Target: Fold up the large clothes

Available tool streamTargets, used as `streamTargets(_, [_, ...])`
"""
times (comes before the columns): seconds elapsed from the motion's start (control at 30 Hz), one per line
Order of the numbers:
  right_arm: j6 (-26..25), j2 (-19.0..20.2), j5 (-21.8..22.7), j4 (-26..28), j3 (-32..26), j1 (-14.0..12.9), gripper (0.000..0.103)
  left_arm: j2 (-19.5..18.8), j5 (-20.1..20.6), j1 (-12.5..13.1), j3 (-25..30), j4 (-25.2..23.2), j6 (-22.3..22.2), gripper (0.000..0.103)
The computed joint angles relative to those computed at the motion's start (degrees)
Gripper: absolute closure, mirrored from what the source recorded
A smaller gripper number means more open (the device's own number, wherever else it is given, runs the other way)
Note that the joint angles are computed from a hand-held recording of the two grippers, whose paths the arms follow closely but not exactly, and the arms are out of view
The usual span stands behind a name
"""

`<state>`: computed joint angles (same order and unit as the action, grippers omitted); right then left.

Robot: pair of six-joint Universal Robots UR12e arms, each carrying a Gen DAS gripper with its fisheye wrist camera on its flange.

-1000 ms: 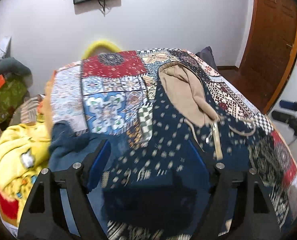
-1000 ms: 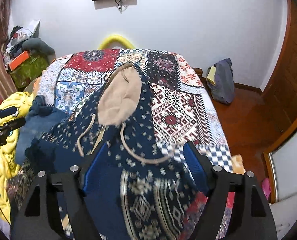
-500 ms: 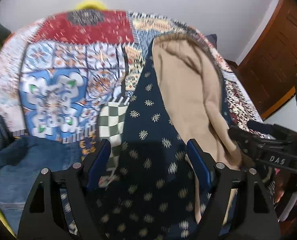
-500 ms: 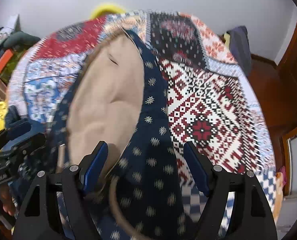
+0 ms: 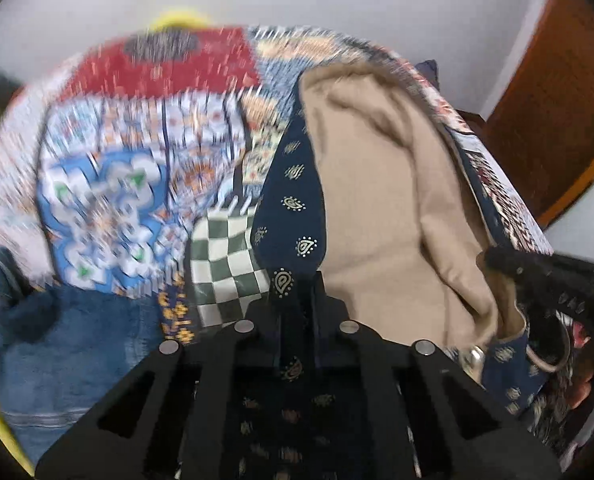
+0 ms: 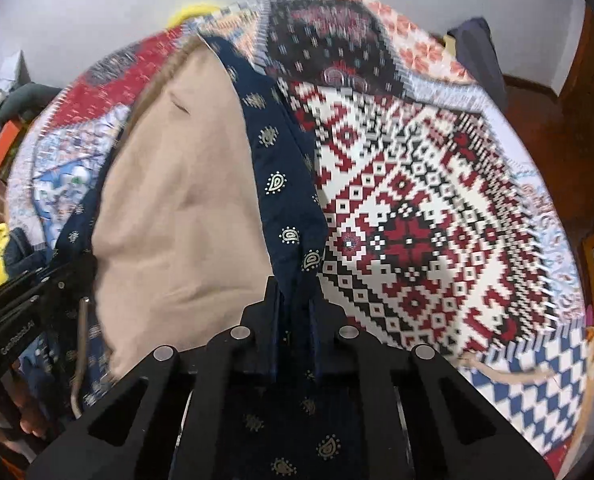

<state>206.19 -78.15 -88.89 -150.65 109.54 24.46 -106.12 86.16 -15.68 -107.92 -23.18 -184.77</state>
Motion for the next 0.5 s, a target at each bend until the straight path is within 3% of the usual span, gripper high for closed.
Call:
streamTargets(0.2, [-3.08,-7.24,-1.28,-3.00,3.29,2.13,0.093,7.71,-1.54,-0.66,-4.05,2.23,5.08,0.093])
streamTargets(0.37, [-3.71,-12.56,-0.51,-4.39,6.64,4.46,0.093,13.59,-5.20,0.05,-7.90,-0.18,7.46,0.093])
streamTargets(0.5, [-5.06,-14.56,-1.56,-3.55,9.17,6.43,0.093,16.90,-6.20,0.26,-11.14,-2.68,9.76,0.093])
